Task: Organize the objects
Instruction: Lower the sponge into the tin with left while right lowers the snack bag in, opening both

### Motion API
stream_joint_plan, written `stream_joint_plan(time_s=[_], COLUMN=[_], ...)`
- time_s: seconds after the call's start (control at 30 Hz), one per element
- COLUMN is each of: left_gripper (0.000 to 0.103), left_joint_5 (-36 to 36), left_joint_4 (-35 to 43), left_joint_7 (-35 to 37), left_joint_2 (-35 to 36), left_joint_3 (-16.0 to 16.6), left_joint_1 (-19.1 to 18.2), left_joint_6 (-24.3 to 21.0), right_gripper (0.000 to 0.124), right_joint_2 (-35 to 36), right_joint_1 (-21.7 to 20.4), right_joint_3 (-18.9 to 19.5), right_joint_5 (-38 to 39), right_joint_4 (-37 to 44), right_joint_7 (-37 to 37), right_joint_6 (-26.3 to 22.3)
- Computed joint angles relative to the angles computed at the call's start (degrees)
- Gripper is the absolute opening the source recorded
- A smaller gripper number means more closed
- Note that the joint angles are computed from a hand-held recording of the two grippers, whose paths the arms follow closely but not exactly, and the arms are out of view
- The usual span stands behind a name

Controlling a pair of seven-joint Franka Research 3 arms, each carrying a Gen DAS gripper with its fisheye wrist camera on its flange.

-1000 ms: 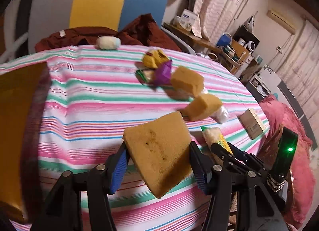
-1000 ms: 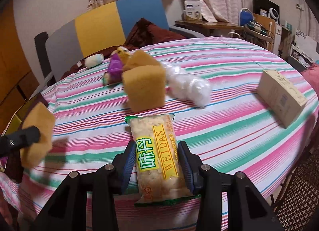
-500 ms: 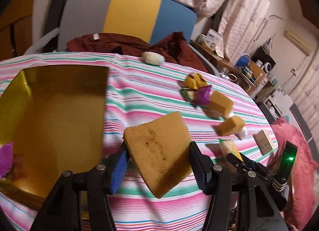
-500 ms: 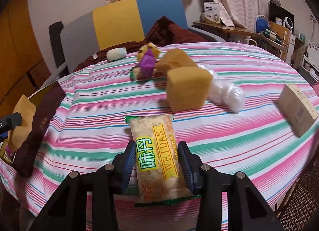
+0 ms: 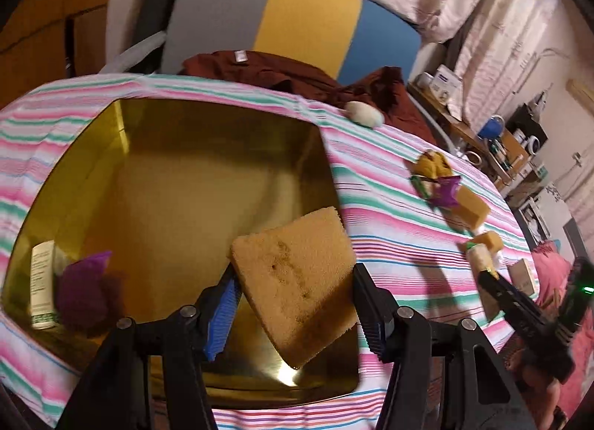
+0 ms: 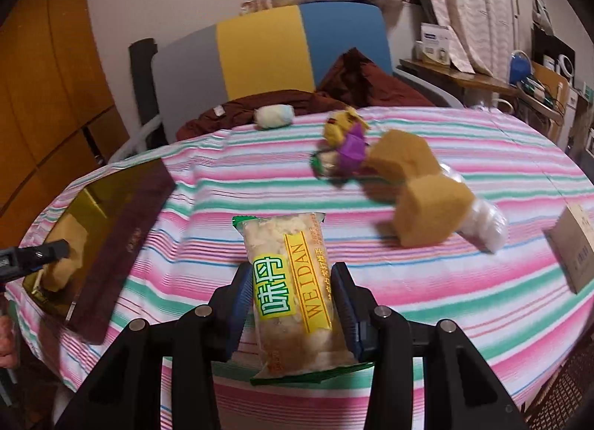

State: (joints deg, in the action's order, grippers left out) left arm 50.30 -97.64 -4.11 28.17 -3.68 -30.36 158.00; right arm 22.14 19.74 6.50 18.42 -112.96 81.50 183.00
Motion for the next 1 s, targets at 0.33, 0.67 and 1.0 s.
stream_joint_plan(time_s=[0.33,0.67,1.0], left_gripper=[0.059,0.061,0.078], left_joint_5=[-4.7,-11.2,-22.4], left_joint_4=[-6.3,-11.2,-17.5], left_joint_7=[2.7,7.8,16.9], left_joint_2=[-2.8,-6.1,-10.5], left_joint_3=[-1.8,-4.1,-7.1], left_joint_1=[3.5,7.1,11.6], left_joint_6=[-0.7,-4.7,1.1], right_gripper=[0.043,0.043,0.043], right_joint_2=[1.0,4.6,10.4], right_joint_1=[-6.4,-5.3,5.9], right_joint_3=[11.2,17.3,10.2], right_joint_5=[3.6,7.5,5.7], right_joint_4=[3.7,11.0,19.8], right_joint_7=[-6.9,-17.9,-18.8], right_joint_6=[-1.6,-5.8,-12.4])
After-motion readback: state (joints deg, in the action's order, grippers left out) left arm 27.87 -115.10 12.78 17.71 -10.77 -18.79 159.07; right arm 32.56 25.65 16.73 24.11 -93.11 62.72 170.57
